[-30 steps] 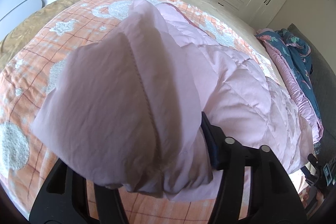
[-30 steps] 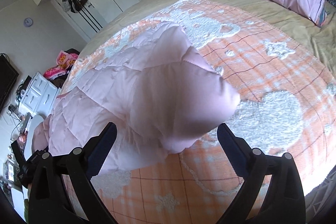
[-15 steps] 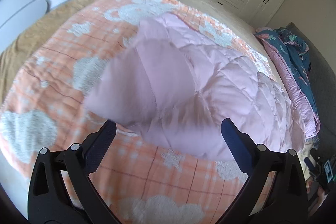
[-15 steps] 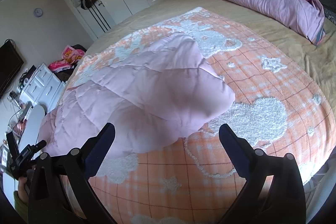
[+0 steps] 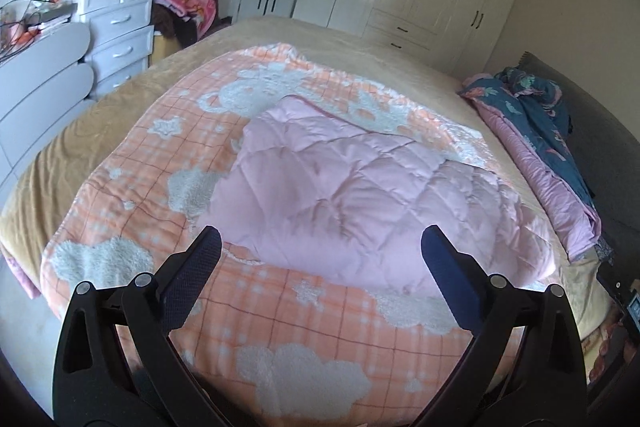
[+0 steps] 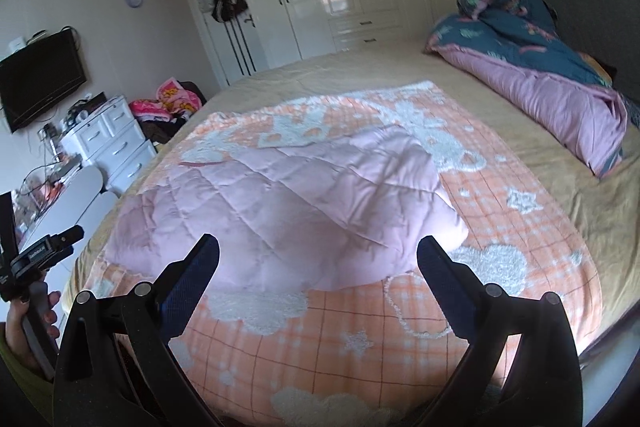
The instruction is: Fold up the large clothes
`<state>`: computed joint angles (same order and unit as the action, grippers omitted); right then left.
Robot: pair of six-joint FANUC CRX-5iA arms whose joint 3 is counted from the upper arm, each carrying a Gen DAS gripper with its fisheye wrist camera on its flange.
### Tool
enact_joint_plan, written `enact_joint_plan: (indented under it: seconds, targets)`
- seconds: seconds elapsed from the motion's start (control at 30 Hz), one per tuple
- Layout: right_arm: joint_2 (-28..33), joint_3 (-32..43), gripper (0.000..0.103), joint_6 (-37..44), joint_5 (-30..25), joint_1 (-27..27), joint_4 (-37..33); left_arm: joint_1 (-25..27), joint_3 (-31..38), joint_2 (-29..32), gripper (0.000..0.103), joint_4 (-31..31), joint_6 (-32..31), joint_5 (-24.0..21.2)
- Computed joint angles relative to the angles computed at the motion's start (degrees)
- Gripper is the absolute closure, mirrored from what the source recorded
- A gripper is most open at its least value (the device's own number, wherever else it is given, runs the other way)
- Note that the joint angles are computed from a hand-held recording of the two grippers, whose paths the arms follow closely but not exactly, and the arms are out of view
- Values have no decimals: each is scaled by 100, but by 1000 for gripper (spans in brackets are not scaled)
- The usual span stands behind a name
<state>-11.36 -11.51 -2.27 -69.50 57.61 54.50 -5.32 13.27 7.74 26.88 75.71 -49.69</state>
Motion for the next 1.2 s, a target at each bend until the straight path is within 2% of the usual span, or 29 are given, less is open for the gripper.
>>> enact_joint_plan:
  seconds: [0.1,0.43,0.53,0.63,0.77,0.93,1.2]
  targets:
    - [25,63,4,61,-109,202,162,-62,-419,-293,9,238,-259,206]
    - [165,97,4,201,-535,721,334,-376,-1321,-847,9,404,-633,452]
    - [217,49,4,239,-629,803,187,-455,-1482,-920,9,404,-780,490]
    - [273,-134,4,-59,-784,917,337,-501,-1521,-924,9,345,-806,431]
    - [194,-375,4,-463,-533,974,264,-565,-1653,-992,9,389,-863,512]
    - [253,-315,4,-230,-257,869,-10,-629,-1608,-979,9,204,-800,517]
    - [298,-290,4,-170,-194,875,-55,-631,-1590,-958,9,160,-786,494]
